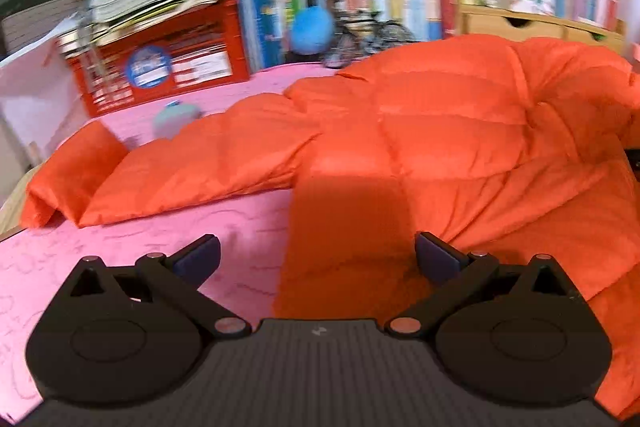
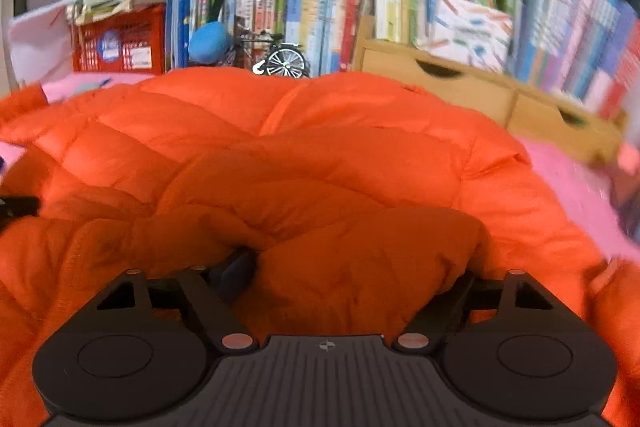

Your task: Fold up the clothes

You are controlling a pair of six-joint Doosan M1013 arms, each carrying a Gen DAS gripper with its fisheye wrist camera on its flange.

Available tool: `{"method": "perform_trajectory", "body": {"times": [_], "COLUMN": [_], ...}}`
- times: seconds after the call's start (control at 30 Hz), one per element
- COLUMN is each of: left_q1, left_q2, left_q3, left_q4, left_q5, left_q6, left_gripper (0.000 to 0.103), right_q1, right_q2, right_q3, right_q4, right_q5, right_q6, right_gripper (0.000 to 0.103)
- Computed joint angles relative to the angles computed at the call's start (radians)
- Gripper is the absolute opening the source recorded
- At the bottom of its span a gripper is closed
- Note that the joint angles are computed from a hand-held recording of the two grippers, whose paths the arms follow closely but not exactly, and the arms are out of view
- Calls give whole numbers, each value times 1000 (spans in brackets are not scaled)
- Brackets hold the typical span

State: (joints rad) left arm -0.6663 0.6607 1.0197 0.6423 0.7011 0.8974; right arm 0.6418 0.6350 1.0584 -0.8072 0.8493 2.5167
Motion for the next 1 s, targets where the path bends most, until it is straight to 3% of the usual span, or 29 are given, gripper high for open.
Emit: {"method": "perform_trajectory", "body": {"times": [0.07, 0.3, 0.43, 0.6, 0.87, 1.0], "left_q1": [3, -3, -20, -33, -72, -90], "left_q2": [-3, -2, -1, -23, -43, -19], "left_q3": [6, 9, 0, 15, 40, 18], "left_q4": [-8, -2, 74, 73, -40, -24], "left_q5": [-8, -19, 9, -70, -203, -175], "left_q6": [3, 23, -24, -37, 148, 189], "left_gripper": [103, 103, 103, 103, 103, 103], "right_q1": [-5, -17, 0, 30, 93, 101], "right_q2": [-7, -145, -193, -241, -282, -240], "right_q3": [11, 232, 306, 371, 417, 367], "right_q4": [-10, -81, -180, -251, -398, -388], "right_q5": [8, -16, 100, 173, -58, -139], "right_q6": [19, 248, 336, 467, 518, 430], "right_gripper": [75, 84, 89, 89, 95, 100]}}
